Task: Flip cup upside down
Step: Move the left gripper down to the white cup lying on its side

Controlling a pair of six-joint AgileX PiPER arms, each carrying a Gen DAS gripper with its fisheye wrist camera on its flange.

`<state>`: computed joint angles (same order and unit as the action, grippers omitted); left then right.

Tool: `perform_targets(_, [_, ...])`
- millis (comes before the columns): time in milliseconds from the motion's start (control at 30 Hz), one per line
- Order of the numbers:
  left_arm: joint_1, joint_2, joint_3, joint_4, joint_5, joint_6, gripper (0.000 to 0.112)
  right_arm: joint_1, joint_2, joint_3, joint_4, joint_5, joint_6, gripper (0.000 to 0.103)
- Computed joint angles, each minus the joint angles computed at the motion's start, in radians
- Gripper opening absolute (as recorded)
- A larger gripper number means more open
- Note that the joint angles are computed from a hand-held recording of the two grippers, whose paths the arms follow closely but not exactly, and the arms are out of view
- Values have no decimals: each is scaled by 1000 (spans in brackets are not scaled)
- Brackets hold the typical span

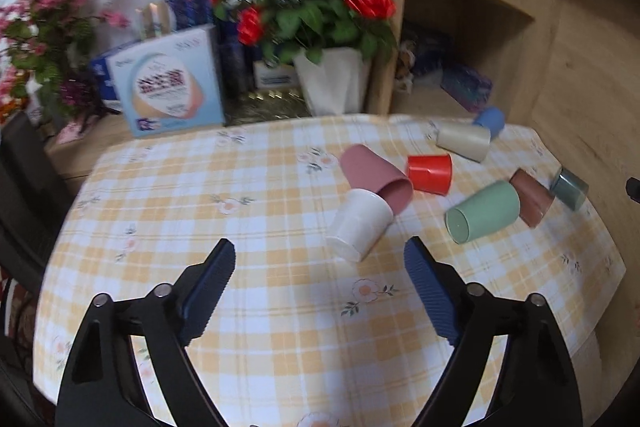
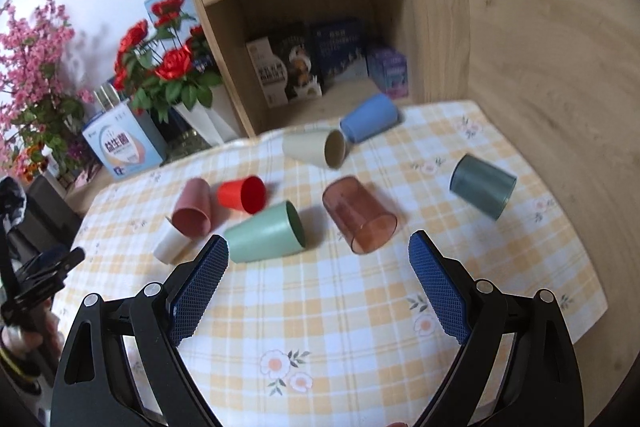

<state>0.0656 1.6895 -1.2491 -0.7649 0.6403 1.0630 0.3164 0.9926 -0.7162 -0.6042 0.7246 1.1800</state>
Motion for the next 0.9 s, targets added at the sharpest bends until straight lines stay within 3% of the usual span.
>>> perform_targets(167, [-68, 175, -157, 42, 73, 11, 81, -97, 52, 10, 67, -46, -86, 89])
perform_targets(400, [-163, 399, -385, 209, 81, -140, 81, -192, 97, 14, 132, -79, -177, 89])
perform_targets(767, [-202, 521, -487, 279, 65, -230, 81, -243, 165, 4, 184, -112, -223, 89])
perform_targets(900, [-211, 557, -544, 311, 108, -279, 72, -220, 182, -3, 177, -114, -209, 89])
